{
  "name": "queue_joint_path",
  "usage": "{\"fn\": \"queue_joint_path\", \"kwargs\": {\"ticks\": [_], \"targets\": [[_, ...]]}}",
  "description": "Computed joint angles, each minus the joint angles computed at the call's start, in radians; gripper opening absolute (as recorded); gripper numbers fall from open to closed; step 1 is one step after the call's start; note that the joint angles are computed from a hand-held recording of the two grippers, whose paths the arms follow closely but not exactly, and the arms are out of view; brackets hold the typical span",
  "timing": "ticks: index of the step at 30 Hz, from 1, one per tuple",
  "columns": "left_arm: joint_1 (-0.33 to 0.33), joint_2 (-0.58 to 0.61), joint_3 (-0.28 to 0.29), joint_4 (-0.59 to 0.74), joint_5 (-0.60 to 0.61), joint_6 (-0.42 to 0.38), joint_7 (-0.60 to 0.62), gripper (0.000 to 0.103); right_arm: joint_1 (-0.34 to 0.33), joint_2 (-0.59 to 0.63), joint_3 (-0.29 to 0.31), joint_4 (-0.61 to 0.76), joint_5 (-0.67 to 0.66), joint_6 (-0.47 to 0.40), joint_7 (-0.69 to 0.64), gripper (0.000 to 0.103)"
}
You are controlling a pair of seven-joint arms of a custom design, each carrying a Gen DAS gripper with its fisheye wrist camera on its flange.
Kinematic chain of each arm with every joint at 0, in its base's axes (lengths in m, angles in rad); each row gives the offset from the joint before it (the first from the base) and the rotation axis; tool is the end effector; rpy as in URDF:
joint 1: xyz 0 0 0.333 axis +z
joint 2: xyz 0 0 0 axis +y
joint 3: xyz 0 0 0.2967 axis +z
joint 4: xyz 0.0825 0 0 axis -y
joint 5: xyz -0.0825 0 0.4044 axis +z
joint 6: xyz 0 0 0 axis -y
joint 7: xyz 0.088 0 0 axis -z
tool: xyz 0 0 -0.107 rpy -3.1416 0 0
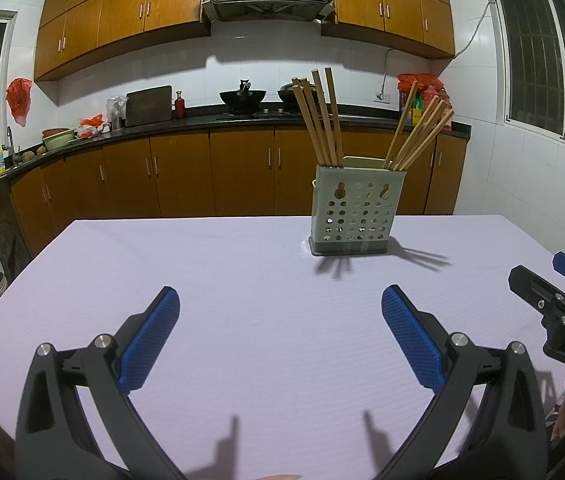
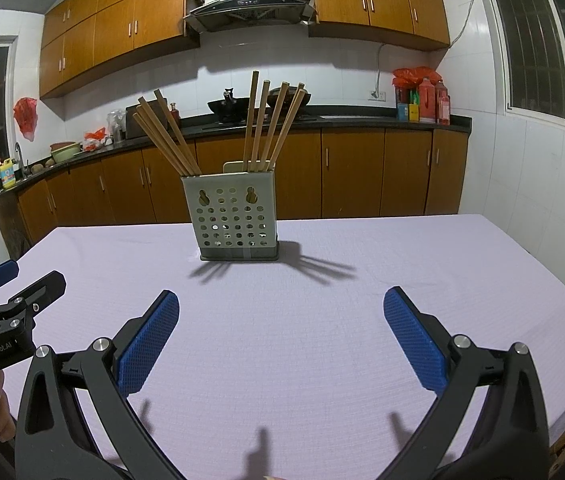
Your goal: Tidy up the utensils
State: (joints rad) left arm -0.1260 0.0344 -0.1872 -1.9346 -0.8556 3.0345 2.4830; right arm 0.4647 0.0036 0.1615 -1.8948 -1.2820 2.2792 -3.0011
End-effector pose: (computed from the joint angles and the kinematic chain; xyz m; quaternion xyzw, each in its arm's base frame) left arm 0.6112 -0.1361 0.5470 -0.4638 0.7137 -0.4368 0.2910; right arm 0.5159 0.3446 0.5270 -0.4766 0.6929 -0.4249 0.3350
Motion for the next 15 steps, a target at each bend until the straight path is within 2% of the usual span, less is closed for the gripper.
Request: {"fn": "queue_joint_path", "kwargs": {"ticks": [15], "targets": [[-0.001, 0.001, -0.001, 0.0, 0.002, 0.003, -0.003, 0.099, 0.0, 0.001, 0.0, 0.001, 0.005, 0.002, 0.0, 0.101]]}}
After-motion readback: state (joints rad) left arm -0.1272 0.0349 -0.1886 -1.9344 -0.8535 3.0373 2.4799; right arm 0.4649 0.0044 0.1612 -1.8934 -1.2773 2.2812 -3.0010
